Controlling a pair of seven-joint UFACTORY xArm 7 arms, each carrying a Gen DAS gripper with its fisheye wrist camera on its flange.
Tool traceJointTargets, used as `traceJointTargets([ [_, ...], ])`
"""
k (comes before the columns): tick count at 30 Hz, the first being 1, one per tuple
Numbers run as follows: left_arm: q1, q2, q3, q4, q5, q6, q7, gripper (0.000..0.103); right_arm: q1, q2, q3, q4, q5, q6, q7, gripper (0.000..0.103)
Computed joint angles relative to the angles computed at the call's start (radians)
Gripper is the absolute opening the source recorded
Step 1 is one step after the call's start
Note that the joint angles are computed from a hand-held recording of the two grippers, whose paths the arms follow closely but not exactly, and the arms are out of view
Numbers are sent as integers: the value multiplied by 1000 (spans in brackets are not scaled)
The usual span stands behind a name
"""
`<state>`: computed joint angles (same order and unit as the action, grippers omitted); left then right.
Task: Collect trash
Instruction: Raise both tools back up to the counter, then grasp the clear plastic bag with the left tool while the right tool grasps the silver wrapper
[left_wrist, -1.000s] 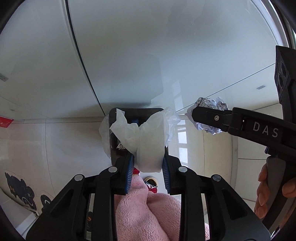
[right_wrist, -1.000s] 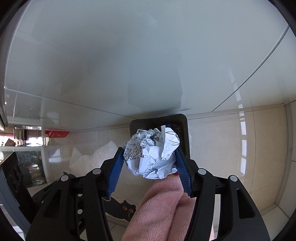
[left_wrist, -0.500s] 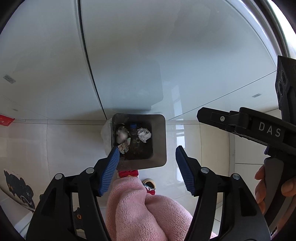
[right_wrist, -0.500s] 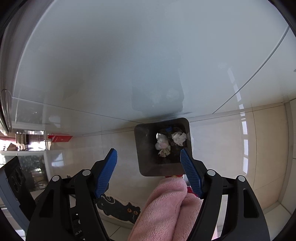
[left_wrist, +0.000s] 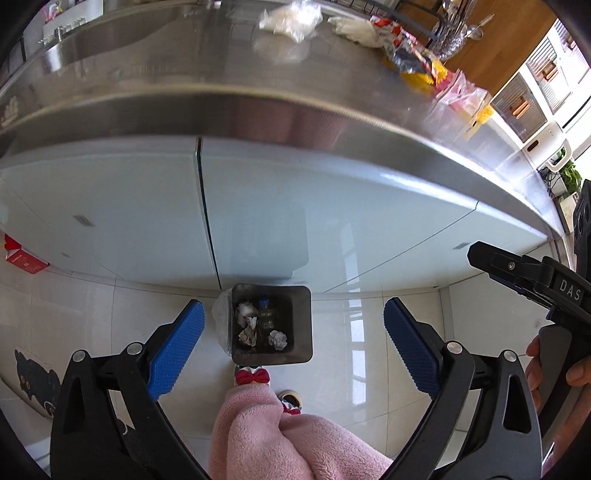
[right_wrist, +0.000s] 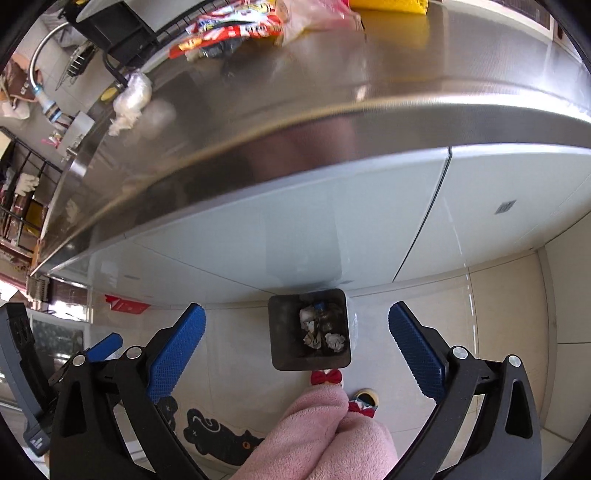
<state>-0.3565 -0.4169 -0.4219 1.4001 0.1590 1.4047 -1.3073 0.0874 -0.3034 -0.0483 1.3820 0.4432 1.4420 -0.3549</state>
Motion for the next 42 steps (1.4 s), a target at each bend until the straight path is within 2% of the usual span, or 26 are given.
traceJointTargets([
  [4,29,74,-18,178,89,78,38,92,-6,54,-16,138,42,4,13,100],
  [7,37,114,-7,264,146,106,88,92,-12,107,-16,240,74,2,29,100],
  [12,47,171,53,334,197,86,198,92,-21,199,14,374,84,-61,81,100],
  [21,82,277,176,434,190,15,357,92,-32,420,84,645,-3,-132,196,98],
  [30,107,380,266,491,111,-23,471,88,-8,563,124,787,-139,-108,254,89],
  [33,113,404,285,494,81,-33,492,83,-5,592,129,809,-158,-100,269,87],
  [36,118,425,298,492,51,-36,514,73,2,632,133,854,-178,-80,285,87],
  [38,121,430,305,482,26,-41,526,62,4,653,136,877,-188,-63,288,82],
  [39,118,429,304,475,39,-48,528,61,4,659,137,882,-191,-53,288,80],
  [42,112,436,302,484,49,-42,534,48,3,670,140,887,-196,-33,284,65],
])
